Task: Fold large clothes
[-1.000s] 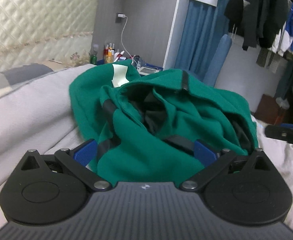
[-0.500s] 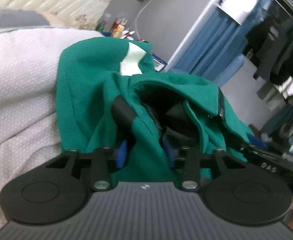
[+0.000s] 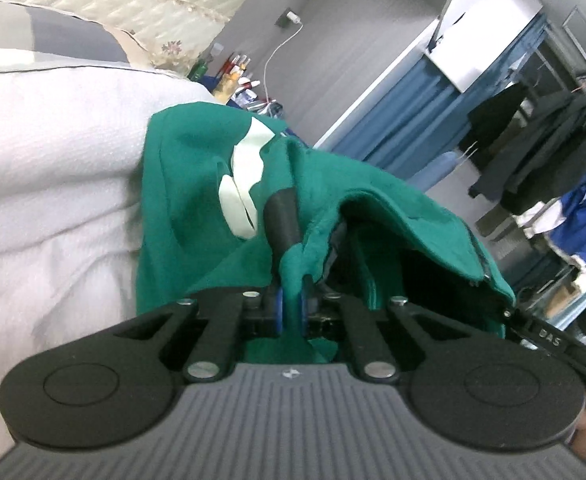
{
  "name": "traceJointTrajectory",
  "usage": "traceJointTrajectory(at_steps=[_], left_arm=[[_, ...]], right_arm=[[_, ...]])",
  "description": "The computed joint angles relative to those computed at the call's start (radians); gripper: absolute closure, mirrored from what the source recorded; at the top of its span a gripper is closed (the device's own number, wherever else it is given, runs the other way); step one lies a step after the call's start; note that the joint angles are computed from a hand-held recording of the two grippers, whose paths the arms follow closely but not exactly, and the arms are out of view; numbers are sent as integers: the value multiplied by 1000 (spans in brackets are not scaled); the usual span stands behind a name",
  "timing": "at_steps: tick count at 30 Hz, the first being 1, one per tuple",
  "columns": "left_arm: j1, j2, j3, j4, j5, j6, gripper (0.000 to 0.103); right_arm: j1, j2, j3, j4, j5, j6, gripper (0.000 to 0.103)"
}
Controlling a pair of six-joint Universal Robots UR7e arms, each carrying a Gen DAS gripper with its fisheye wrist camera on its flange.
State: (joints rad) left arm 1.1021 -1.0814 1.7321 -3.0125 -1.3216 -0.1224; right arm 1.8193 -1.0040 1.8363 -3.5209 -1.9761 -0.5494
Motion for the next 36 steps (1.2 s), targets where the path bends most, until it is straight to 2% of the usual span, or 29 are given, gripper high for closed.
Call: traceJointTrajectory(at_steps=[1,3,6,10,12,17,19,21,23,25,28,30,31,32,33,35,36], left_arm=[[-10,-31,38,-11,3,-10,94],[-27,-99,118,-37,-6,-21,94],[-75,-210,247,-65,30,-14,95],[-152,-373,425,-77,100,-58,95],[-192,-456,505,-53,142,-105,95],[-318,-694,670,118,255,-228,95],[-356,-772,714,186,271,-270,95],[-405,-858,750,262,283,-311,95],[-485,-936,775,359,350,-348,95],[-548,-998,788,434,378,-392,95],[-643,-1073,799,506,417,-424,94],[-680,-1103,802,531,416,-425,85],[-695,-1117,805,543,416,-430,71],[-701,-1115,805,544,421,-433,51],[-709,-1116,808,546,432,-439,45],[-687,-1079,806,503,423,-426,41],[-646,-1024,791,447,407,-395,40]], right_arm=[[3,-32,43,-19,33,2,86],[25,-87,120,-61,32,-3,86],[62,-176,239,-116,35,-11,86],[139,-282,389,-154,4,12,87],[187,-332,452,-132,-38,52,87],[343,-395,546,-56,-201,87,87],[388,-403,561,-9,-260,116,87],[407,-413,579,37,-295,183,87],[414,-415,594,89,-321,262,87],[424,-398,611,114,-354,330,87],[424,-400,624,158,-352,400,81],[438,-393,625,151,-370,399,79],[459,-415,649,162,-380,427,73],[461,-430,657,173,-371,441,67],[453,-447,659,182,-351,448,66],[439,-473,671,186,-322,469,56],[429,-485,674,185,-304,477,54]])
